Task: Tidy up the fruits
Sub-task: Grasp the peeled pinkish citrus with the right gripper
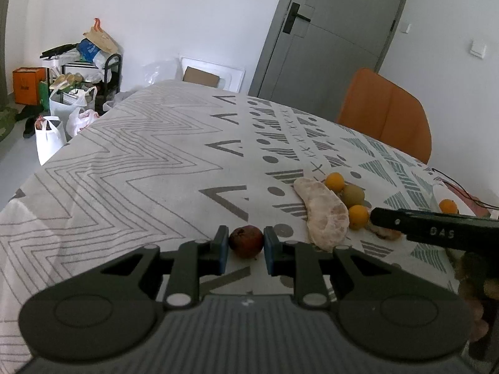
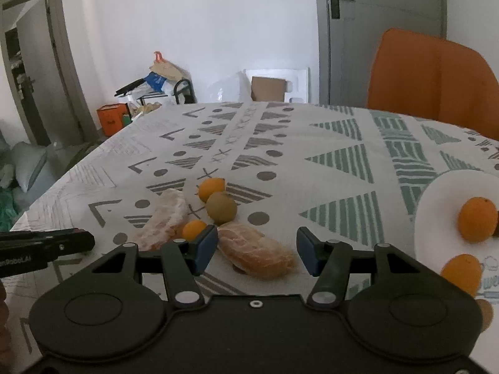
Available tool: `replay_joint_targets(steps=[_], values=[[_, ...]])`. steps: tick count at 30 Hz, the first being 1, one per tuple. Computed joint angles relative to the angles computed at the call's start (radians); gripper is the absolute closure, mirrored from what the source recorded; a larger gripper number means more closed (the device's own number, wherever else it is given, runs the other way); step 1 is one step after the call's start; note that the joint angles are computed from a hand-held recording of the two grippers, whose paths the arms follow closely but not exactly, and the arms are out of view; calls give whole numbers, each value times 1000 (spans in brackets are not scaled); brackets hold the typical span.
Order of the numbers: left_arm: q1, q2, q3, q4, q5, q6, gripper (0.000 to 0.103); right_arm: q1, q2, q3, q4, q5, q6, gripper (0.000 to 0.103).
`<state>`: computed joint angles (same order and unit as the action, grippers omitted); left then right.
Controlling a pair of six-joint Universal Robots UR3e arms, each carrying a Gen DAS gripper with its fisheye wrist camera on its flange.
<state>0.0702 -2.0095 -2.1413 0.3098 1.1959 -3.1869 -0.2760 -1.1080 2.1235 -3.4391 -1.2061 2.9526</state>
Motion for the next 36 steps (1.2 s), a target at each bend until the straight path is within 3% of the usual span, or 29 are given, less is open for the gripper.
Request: replay_joint_targets(steps=[5, 9, 13, 22, 36], values=[[9, 21, -21, -6, -10, 1, 81, 29, 0, 34, -39, -55, -4, 57], [13, 45, -53, 0, -19, 4, 81, -1, -46, 113, -60, -16, -12, 70], [18, 74, -97, 22, -34, 5, 81, -24, -88, 204, -109, 10, -11, 74], [24, 108, -143, 33, -49, 19, 81, -42, -188, 322, -101, 35, -25, 70], [2, 49, -89, 36, -22, 23, 81, 3, -84, 230, -149, 4, -18, 63]])
